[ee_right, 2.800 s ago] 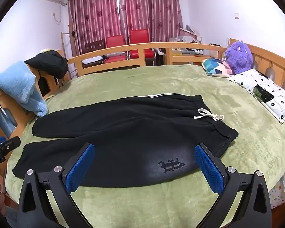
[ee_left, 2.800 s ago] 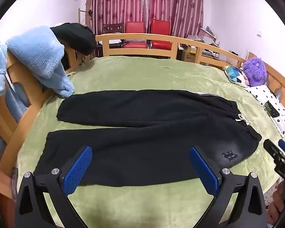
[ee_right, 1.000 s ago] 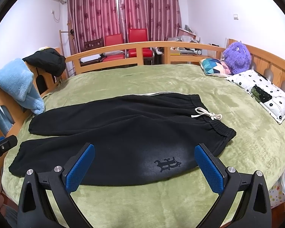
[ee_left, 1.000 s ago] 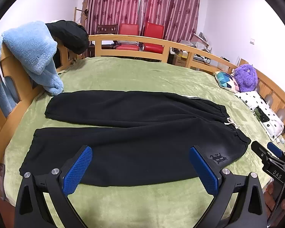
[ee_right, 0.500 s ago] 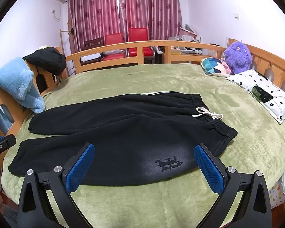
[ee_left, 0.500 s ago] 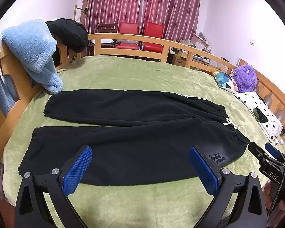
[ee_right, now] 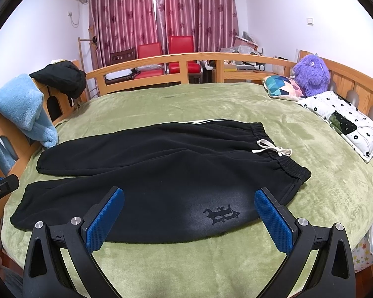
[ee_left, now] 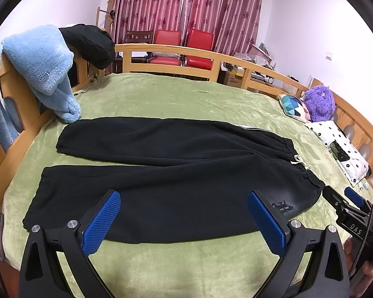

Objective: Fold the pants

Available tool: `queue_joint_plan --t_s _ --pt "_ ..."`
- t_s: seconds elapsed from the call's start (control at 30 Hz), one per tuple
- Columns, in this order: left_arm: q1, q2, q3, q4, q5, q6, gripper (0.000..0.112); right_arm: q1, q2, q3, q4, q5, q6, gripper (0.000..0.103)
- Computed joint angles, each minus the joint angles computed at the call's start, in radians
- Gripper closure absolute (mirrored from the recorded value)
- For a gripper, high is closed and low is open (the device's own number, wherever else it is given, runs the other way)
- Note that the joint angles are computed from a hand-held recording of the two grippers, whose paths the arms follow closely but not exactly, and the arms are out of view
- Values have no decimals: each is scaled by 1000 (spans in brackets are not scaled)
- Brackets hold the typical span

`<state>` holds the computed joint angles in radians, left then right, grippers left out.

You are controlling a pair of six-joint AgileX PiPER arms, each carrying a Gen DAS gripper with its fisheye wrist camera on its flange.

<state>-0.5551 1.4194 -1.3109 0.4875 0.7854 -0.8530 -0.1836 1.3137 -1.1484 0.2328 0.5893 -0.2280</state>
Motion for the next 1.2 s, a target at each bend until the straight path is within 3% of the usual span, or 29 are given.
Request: queue_joint_plan --t_s 0.67,0.83,1.07,1.2 --pt "22 13 -26 -6 7 26 9 23 -12 28 -110 -51 116 0" --pt "56 24 4 -3 17 30 9 -32 37 73 22 -25 -8 0" --pt "154 16 206 -26 -103 19 10 -126 179 128 143 -45 -158 1" --pt "269 15 341 -206 -241 139 11 -143 258 132 112 -90 -154 7"
